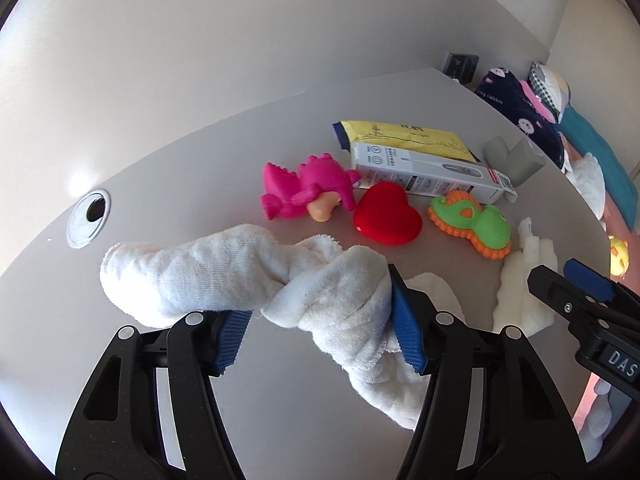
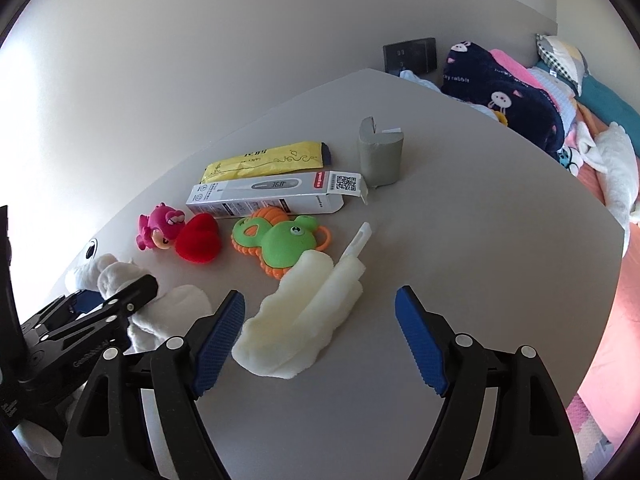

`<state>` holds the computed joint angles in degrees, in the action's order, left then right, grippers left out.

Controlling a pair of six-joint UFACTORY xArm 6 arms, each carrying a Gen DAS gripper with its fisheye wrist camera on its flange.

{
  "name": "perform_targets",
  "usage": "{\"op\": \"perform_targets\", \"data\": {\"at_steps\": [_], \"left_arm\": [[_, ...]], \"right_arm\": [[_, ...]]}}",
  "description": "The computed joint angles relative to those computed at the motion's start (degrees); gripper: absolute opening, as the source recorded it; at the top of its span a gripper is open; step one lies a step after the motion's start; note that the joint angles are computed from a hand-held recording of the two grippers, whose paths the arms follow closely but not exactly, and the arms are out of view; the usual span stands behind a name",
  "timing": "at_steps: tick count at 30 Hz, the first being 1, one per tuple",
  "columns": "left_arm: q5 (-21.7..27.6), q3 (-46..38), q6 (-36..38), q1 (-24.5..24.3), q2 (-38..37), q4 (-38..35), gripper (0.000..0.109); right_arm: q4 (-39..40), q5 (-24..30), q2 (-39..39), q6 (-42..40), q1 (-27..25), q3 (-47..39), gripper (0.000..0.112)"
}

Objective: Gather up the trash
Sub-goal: 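Grasp white knotted towel with left tool while right tool grasps white foam piece, then carry white towel in left tool and white foam in right tool over bin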

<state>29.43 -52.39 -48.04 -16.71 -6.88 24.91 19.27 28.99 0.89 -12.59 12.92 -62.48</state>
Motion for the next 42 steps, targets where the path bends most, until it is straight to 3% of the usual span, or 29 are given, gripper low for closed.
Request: {"op": "perform_targets", "data": {"at_steps": [5,10,20,23,42], "left_arm": [[0.5,2.5,-1.9,1.4,-3.1,2.1,0.061],[-1.0,4.4,-1.5,2.5,-4.5,-0.2,0.061],[-0.1,3.7,-0.5,1.6,-3.4,-0.1,0.061],[-0.7,3.9,0.4,1.4,-3.7,-0.8,0.061],[0.2,1.4,1.4,-5.5,-4.9,0.8,0.061]], "right_arm": [[-2.2,-1.4,2.3,3.0,0.4,-0.8,0.078],[-0.5,-3.2,3.8,2.8,0.5,-0.9,0.078],[0.1,3.0,4.7,0.8,-0.1,-3.4,0.034],[3.4,5.4,3.9,-1.4,-0.8,-3.6,0.027],[5.4,2.6,-10.1,-5.5,-6.1,5.6,0.026]]}}
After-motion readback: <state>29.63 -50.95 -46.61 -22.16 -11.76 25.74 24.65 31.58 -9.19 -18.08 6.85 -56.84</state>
